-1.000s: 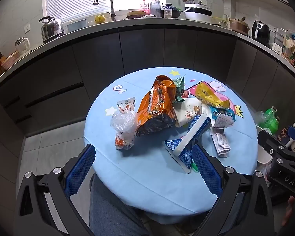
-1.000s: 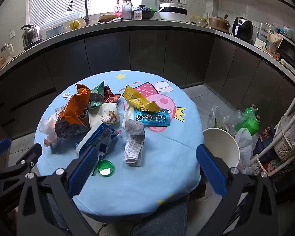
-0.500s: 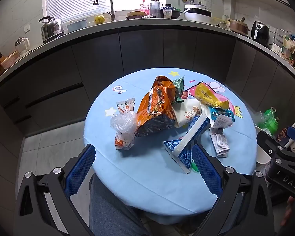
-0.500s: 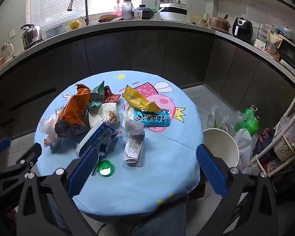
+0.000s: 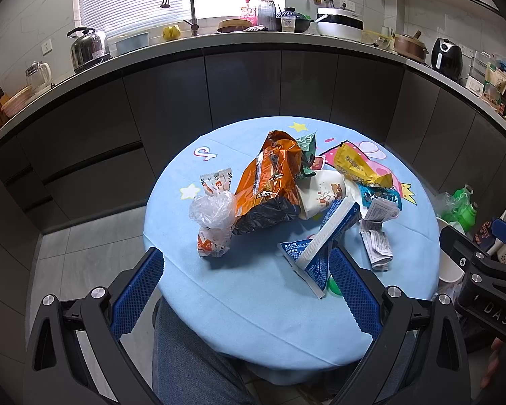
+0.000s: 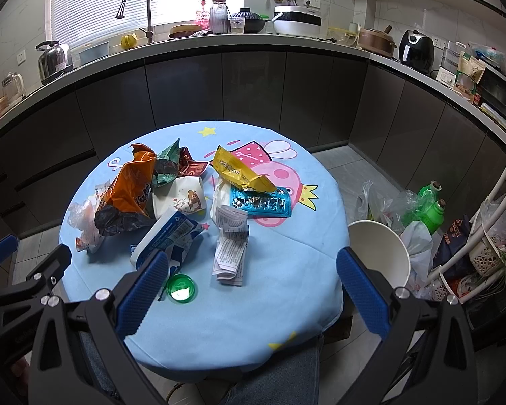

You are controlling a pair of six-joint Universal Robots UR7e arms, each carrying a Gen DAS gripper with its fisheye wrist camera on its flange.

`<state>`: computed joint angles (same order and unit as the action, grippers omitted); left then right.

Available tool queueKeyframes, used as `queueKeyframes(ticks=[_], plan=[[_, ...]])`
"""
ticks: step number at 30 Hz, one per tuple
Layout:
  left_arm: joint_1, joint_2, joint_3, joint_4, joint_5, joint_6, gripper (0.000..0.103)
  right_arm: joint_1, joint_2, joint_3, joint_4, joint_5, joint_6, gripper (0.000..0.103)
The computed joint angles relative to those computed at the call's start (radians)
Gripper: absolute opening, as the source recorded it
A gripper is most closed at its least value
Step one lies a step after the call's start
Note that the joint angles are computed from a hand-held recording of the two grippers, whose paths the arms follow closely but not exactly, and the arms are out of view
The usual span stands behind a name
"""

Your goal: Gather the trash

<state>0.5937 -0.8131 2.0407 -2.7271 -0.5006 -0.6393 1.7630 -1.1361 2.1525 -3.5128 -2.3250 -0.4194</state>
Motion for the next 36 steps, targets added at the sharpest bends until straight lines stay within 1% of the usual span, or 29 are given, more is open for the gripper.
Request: queueKeyframes(ticks=[1,7,36], plan=[[0.001,0.002,0.004,-0.017,0.001,0.013,0.094,0.0,0.0,0.0,0.0,0.0,0.0,0.1],[0.002,0.002,0.005,-0.019,0.0,0.014,0.094,0.001,0.001,-0.001,0.001,-0.001,0.0,0.1],[0.0,-0.007,0.004,-0.01,-0.005,0.01,0.094,0.005,-0.002,-0.003,0.007,-0.005,0.001,0.1]])
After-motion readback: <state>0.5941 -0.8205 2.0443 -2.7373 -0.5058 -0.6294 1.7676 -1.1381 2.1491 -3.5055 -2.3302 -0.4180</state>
